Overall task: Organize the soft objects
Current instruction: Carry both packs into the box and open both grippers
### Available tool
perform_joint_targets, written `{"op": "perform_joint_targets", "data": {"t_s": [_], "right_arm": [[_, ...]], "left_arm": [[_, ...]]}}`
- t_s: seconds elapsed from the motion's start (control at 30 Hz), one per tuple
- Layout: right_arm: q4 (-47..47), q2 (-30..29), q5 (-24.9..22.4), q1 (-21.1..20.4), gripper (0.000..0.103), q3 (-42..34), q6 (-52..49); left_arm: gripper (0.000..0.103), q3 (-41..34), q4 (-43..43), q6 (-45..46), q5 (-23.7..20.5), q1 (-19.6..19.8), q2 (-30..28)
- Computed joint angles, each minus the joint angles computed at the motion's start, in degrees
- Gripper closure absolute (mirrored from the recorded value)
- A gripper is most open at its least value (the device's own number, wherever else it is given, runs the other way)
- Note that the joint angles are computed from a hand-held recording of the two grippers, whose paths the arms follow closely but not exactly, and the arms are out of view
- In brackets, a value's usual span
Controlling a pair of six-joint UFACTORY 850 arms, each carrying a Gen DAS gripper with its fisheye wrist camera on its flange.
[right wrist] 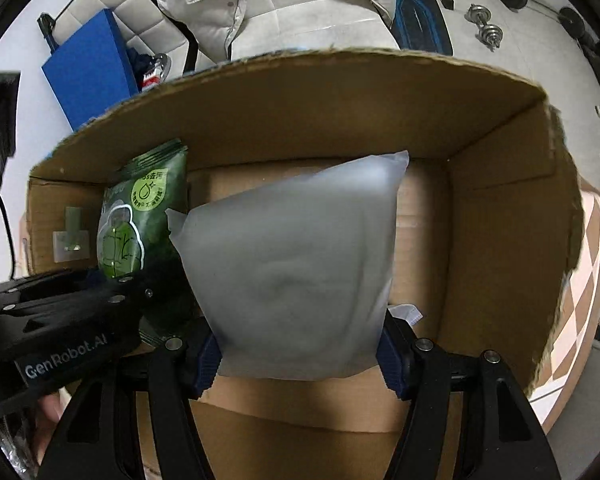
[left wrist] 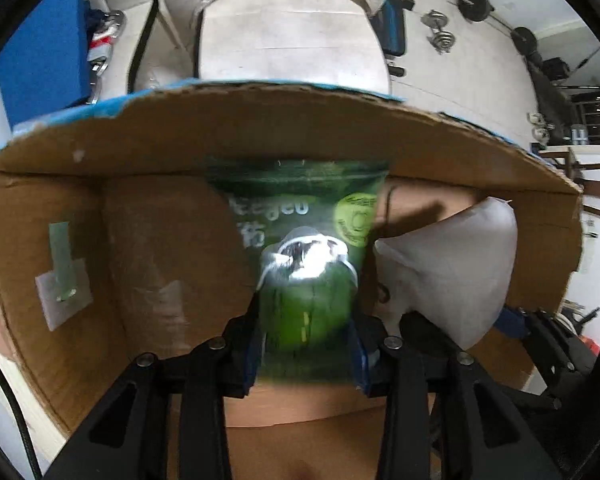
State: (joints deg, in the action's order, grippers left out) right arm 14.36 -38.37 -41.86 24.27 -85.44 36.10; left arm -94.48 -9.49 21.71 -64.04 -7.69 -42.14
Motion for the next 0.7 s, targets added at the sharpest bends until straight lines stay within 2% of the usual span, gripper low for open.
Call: {"op": "perform_joint_targets", "data": {"t_s": [0.03,0.07,0.1,0.13,0.17,0.23,0.3,0.33,0.53,0.7], "right_arm": [[0.1,0.0,0.2,0.1,0.031,0.2,-0.1],[1.4,0.0,0.4,-0.2,0.03,0.5,-1.1],[2.9,-0.3,0.5,-0.2,0.026,0.5,-1.7],[4.0,-0.3,-0.1,-0.2,0.017,0.4,-1.8],[3.3,0.2,-0.8,0.2,0.014,0.6,-0.3],[-0.4,1.2,-0.9,0.5,0.007,0.8,2.6],[-3.1,2.1,-1.9,0.8,0.005,0.8,4.5],[-3.9,2.7,-2.3,0.9,0.0,1.0,5.2],[-9.2,7.4,-2.6,2.4,0.0,4.3,10.0],[-11.6,10.3,-3.1,4.5,0.0,5.1,13.4]], "left_arm": [[0.054,-0.1,0.6,-0.1,-0.4,-0.2,0.2],[0.038,0.1,0.4,0.2,-0.1,-0.2,0.5],[0.023,0.9,1.1,0.1,0.8,-0.3,1.5],[0.018,1.5,1.7,-0.1,2.1,-0.3,2.3],[0.015,2.1,1.7,-0.1,2.8,-0.2,3.2],[0.011,3.2,2.1,-1.1,3.8,-0.1,5.0],[0.004,4.1,2.7,-1.8,5.1,0.2,6.4],[0.003,5.1,3.1,-2.4,6.0,0.4,7.7],[0.001,11.2,3.9,-2.6,9.3,2.4,14.7],[0.001,16.7,4.6,-2.6,13.1,2.5,21.3]]}}
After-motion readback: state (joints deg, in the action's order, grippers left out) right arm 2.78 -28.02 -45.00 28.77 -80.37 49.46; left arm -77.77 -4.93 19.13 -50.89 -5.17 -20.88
